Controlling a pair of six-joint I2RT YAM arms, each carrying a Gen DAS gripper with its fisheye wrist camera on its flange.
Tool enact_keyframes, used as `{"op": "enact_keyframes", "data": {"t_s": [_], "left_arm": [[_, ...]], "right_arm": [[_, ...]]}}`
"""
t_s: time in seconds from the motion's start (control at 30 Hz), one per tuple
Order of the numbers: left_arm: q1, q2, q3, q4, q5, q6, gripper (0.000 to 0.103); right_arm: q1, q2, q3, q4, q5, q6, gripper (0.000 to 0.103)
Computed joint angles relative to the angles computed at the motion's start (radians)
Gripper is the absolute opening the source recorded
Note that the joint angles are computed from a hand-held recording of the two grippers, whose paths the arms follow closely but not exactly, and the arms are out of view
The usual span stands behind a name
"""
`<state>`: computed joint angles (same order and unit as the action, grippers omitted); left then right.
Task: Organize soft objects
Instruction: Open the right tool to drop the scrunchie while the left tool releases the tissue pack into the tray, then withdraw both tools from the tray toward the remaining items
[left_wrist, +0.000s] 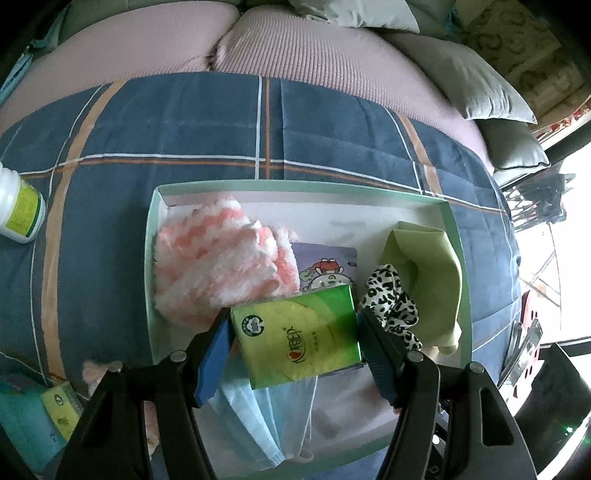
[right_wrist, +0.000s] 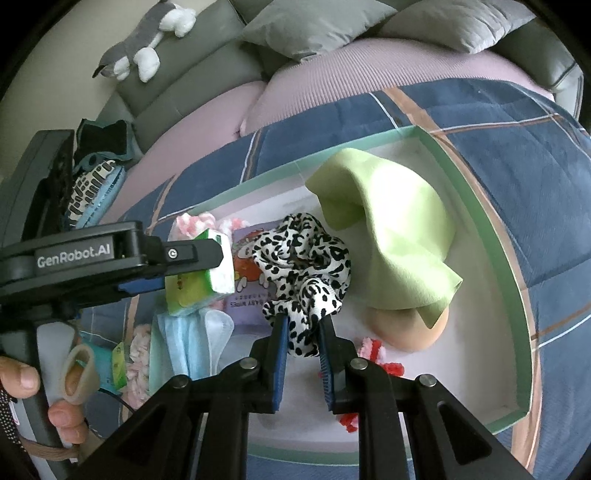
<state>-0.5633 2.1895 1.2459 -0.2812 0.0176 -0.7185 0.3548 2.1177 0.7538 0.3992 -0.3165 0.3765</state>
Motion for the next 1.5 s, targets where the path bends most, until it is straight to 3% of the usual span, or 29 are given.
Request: {"op": "enact_keyframes", "data": {"t_s": [0.53,0.9,1.03,1.27,1.37,1.5], "left_arm": [[-0.005,-0.079,-0.067,0.046,0.028,-0.024,0.069],[-0.048,-0.245,-0.169,0.07,-0.081,-0.029,0.069],[-0.05,-0.289,-0.21,0.051,-0.166,-0.036,0.081],[-0.027,-0.342,-0.319,0.066,-0.245,-0.067,0.082],[-0.012,-0.364,-0.381,0.095,-0.263,-0.091,0.101],[0.014,-0.388,-0.441,0.118,-0.269,-0.109,0.102]], "right_arm": [[0.014,-0.027,0.003,-0.043,0.042,-0.006,0.024],[0.026,-0.159,-0.075,-0.031,0.098,-0.011,0.03],[0.036,-0.232,-0.109,-0.036,0.141,-0.009,0.053],[0.047,-0.291,-0.127,-0.052,0.179,-0.015,0.061],[0.059,-0.291,-0.123,-0.059,0.191,-0.02,0.066],[0.073,-0.274,-0.108,-0.066,0.197,-0.021,0.07]]}}
